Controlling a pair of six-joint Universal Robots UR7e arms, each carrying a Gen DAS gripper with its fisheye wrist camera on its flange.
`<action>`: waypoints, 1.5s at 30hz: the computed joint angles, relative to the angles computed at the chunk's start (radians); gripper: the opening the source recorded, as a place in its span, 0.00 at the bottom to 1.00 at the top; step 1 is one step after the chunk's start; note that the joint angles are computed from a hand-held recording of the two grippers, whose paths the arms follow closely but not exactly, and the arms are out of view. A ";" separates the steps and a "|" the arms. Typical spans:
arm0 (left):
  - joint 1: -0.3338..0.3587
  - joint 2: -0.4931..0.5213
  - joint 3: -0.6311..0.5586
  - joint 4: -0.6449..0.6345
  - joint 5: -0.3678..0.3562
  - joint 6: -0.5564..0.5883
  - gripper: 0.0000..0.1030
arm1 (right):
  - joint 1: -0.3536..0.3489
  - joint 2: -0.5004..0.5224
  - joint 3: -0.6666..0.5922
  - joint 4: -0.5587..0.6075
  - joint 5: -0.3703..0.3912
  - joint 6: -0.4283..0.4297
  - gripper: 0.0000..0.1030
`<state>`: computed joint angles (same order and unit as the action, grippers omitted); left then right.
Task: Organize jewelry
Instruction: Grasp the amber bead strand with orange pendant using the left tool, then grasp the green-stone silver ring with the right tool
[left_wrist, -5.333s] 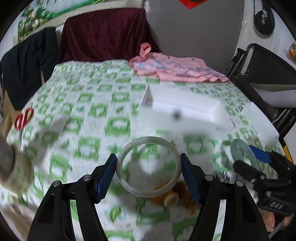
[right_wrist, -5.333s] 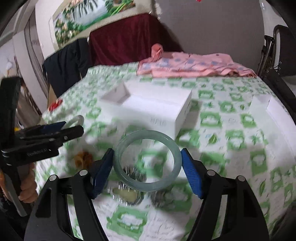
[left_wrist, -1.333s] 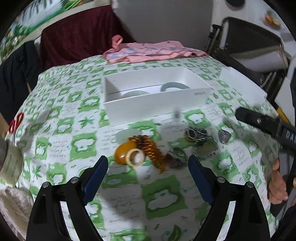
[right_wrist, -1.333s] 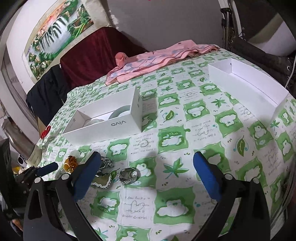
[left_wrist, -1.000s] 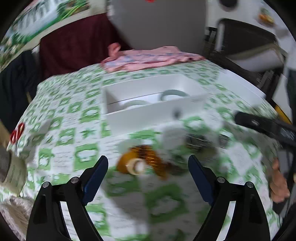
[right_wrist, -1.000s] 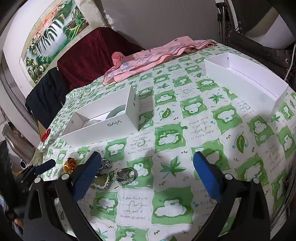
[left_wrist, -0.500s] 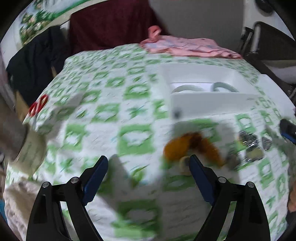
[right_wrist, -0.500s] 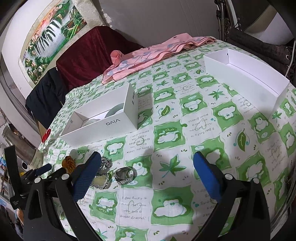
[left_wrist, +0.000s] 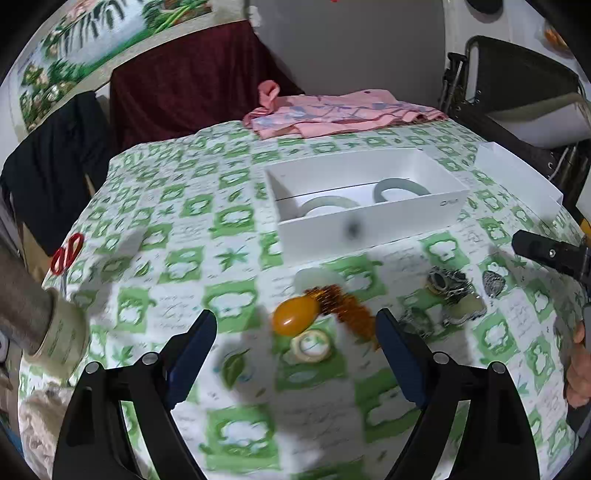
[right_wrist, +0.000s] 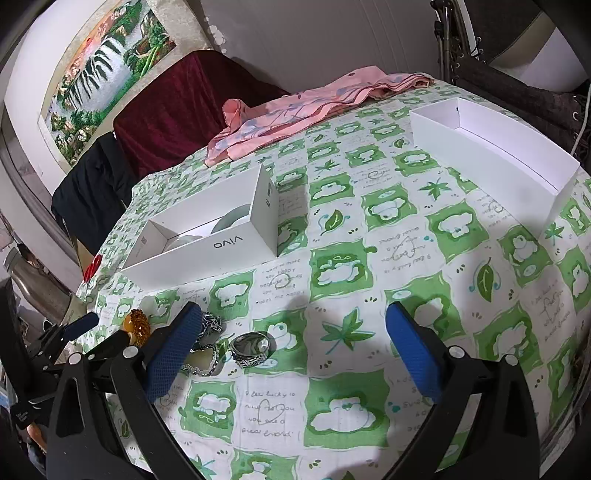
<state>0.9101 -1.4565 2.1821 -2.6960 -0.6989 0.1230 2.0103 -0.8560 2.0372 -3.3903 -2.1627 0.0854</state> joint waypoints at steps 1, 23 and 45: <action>0.003 0.013 -0.010 0.007 -0.003 -0.004 0.84 | 0.000 0.001 -0.001 0.000 0.000 -0.003 0.92; 0.070 0.027 -0.077 0.110 -0.113 -0.070 0.42 | 0.008 0.002 0.000 -0.011 0.016 -0.032 0.92; 0.078 -0.006 -0.071 0.046 -0.123 -0.092 0.41 | 0.060 0.086 -0.123 0.244 0.047 -0.269 0.37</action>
